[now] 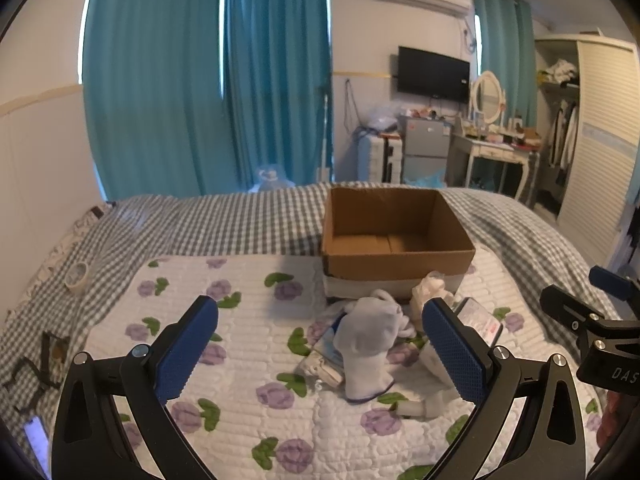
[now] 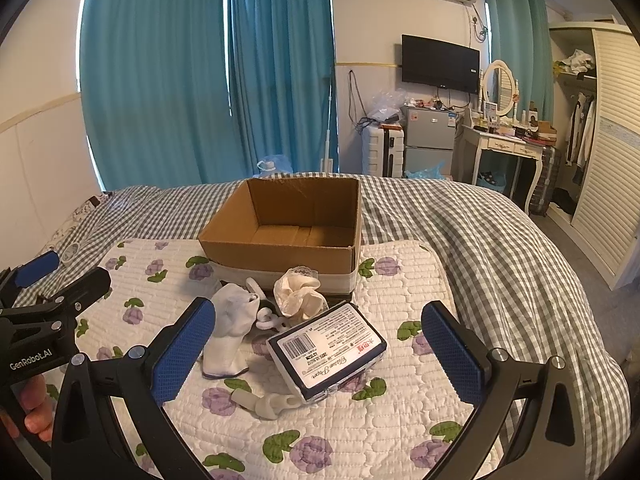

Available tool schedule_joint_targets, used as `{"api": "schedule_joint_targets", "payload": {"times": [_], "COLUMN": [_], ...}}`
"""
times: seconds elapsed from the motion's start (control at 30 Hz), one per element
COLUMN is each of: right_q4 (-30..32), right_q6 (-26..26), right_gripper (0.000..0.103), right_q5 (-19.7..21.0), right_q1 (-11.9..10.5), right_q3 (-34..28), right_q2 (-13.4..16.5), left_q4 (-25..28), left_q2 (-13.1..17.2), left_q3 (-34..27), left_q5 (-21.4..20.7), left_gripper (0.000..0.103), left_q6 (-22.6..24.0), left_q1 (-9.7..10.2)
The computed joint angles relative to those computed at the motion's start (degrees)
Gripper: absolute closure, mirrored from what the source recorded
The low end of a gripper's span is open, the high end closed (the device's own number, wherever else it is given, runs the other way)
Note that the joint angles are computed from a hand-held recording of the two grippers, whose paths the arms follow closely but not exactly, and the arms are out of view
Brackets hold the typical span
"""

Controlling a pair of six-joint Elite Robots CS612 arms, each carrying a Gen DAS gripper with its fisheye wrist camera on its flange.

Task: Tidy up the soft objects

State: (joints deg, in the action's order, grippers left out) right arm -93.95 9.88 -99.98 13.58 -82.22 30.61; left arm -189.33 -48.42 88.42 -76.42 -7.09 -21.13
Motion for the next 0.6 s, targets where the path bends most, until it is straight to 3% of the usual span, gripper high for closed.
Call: {"api": "schedule_joint_targets", "payload": {"times": [0.6], "right_q4": [-0.14], "right_q6": [-0.31], "right_gripper": [0.000], "right_q5": [0.57], "right_q1": [0.00], "right_q3": [0.16], "right_q2": [-0.02], "left_q4": [-0.06], "left_q2": [0.23], "left_q3": [-0.29], "left_q5": [-0.67], "left_gripper": [0.000], "left_q6": [0.15], "left_q1": [0.30]}}
